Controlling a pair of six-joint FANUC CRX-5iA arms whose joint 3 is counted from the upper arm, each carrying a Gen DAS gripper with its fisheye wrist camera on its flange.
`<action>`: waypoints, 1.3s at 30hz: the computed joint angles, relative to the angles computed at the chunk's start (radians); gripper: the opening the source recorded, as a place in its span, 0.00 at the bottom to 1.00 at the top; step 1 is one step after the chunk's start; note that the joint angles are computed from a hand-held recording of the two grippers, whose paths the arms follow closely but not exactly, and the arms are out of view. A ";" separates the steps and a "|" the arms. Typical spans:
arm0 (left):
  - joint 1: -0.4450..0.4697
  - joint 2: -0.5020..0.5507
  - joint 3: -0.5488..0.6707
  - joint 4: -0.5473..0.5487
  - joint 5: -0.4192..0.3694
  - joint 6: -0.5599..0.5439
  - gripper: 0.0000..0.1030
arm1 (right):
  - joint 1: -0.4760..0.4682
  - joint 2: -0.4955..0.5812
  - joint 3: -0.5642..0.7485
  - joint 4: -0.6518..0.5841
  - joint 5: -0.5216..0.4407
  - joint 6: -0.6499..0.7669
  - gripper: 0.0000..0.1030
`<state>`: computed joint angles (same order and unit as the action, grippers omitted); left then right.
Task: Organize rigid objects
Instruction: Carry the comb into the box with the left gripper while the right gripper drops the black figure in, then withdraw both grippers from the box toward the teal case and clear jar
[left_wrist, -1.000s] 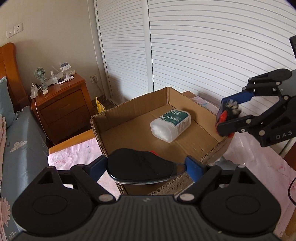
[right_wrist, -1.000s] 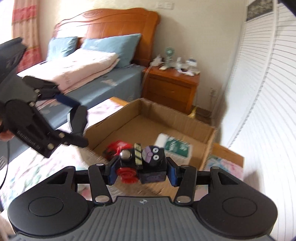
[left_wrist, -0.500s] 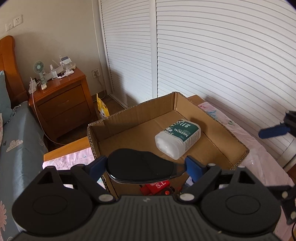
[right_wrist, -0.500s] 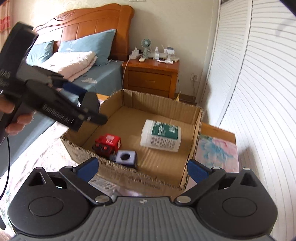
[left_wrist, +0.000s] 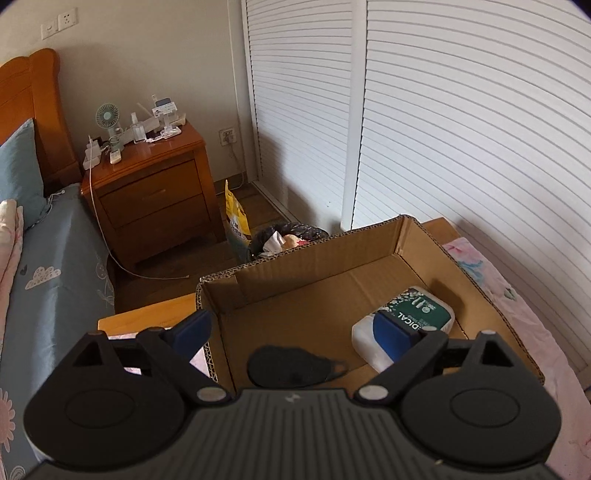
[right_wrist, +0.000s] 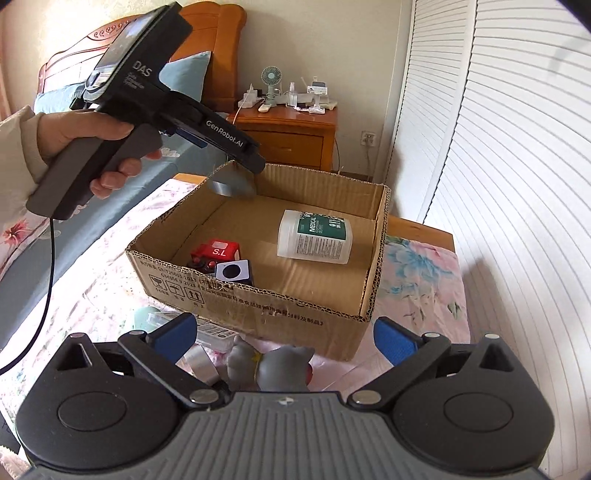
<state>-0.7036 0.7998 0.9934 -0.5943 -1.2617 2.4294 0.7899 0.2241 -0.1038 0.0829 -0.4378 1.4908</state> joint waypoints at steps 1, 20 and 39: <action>0.000 -0.011 -0.020 0.004 0.012 0.007 0.92 | 0.001 -0.004 -0.009 0.014 0.004 -0.018 1.00; -0.120 -0.166 -0.278 -0.065 0.024 0.128 0.95 | 0.009 -0.047 -0.268 0.447 0.160 -0.526 1.00; -0.244 -0.179 -0.398 -0.109 0.019 0.344 0.96 | -0.036 0.013 -0.332 0.536 0.112 -0.607 1.00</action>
<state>-0.9475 0.6204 0.5953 -0.7037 -1.2426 2.7735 0.7543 0.2373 -0.4360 0.6190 -0.3256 0.8834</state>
